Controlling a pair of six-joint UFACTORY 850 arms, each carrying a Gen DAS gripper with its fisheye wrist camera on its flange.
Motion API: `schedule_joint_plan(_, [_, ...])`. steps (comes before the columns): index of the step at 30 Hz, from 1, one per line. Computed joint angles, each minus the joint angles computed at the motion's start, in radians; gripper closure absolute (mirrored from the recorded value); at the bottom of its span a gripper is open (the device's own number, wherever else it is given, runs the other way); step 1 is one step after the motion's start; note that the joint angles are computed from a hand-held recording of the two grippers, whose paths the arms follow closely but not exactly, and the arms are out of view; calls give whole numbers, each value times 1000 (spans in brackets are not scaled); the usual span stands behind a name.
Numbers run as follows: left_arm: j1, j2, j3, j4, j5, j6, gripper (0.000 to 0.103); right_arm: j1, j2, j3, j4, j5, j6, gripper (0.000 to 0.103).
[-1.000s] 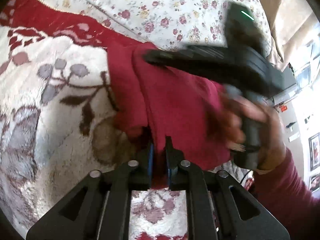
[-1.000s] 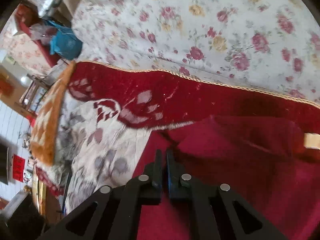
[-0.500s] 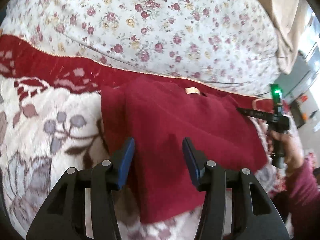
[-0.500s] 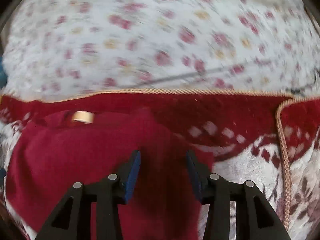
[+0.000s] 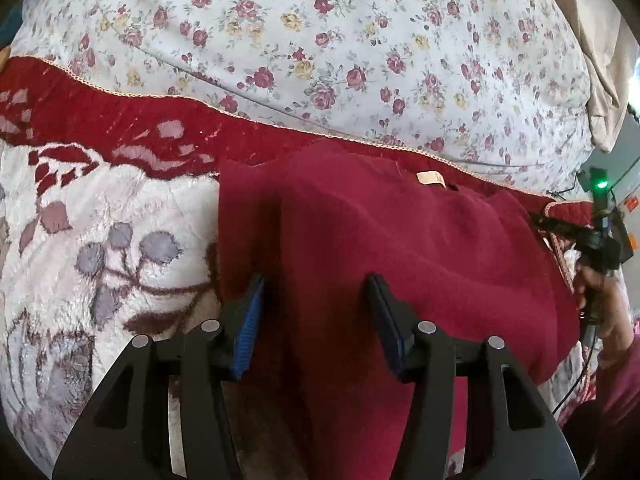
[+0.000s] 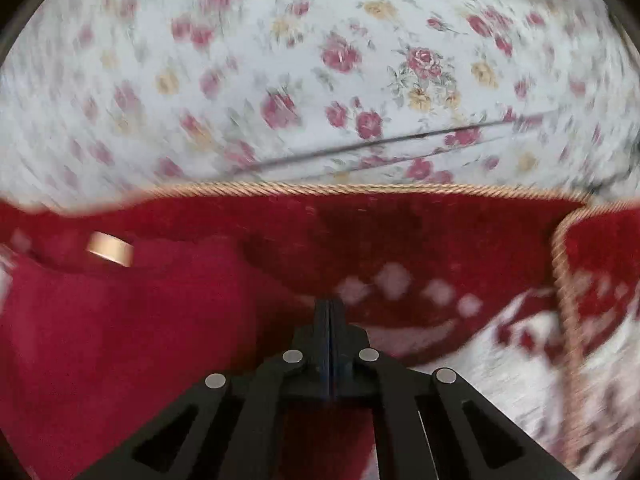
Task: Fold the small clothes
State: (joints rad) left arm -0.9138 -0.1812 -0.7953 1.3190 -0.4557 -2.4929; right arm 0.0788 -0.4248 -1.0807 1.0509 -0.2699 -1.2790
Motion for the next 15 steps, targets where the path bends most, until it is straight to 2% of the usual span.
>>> schedule_joint_plan(2, [-7, 0, -5, -20, -12, 22, 51, 2, 46, 25, 102, -49, -85, 103])
schedule_joint_plan(4, [-15, 4, -4, -20, -24, 13, 51, 24, 78, 30, 81, -110, -90, 102])
schedule_joint_plan(5, [-19, 7, 0, -10, -30, -3, 51, 55, 96, 32, 38, -119, -71, 102])
schedule_joint_plan(7, [-23, 12, 8, 15, -32, -35, 51, 148, 116, 30, -96, -69, 25, 101])
schedule_joint_plan(8, [-23, 13, 11, 28, -30, -52, 51, 181, 116, 23, -141, -72, 55, 101])
schedule_joint_plan(11, [-21, 17, 25, 88, -18, -118, 51, 258, 89, -13, -163, -165, 44, 99])
schedule_joint_plan(12, [-19, 18, 29, 106, -14, -135, 51, 271, 70, -23, -135, -205, -10, 97])
schedule_joint_plan(14, [-15, 23, 40, 153, -4, -181, 51, 330, 26, -61, -162, -252, -14, 65])
schedule_joint_plan(15, [-12, 26, 47, 183, 1, -214, 51, 347, 7, -70, -149, -257, -20, 62])
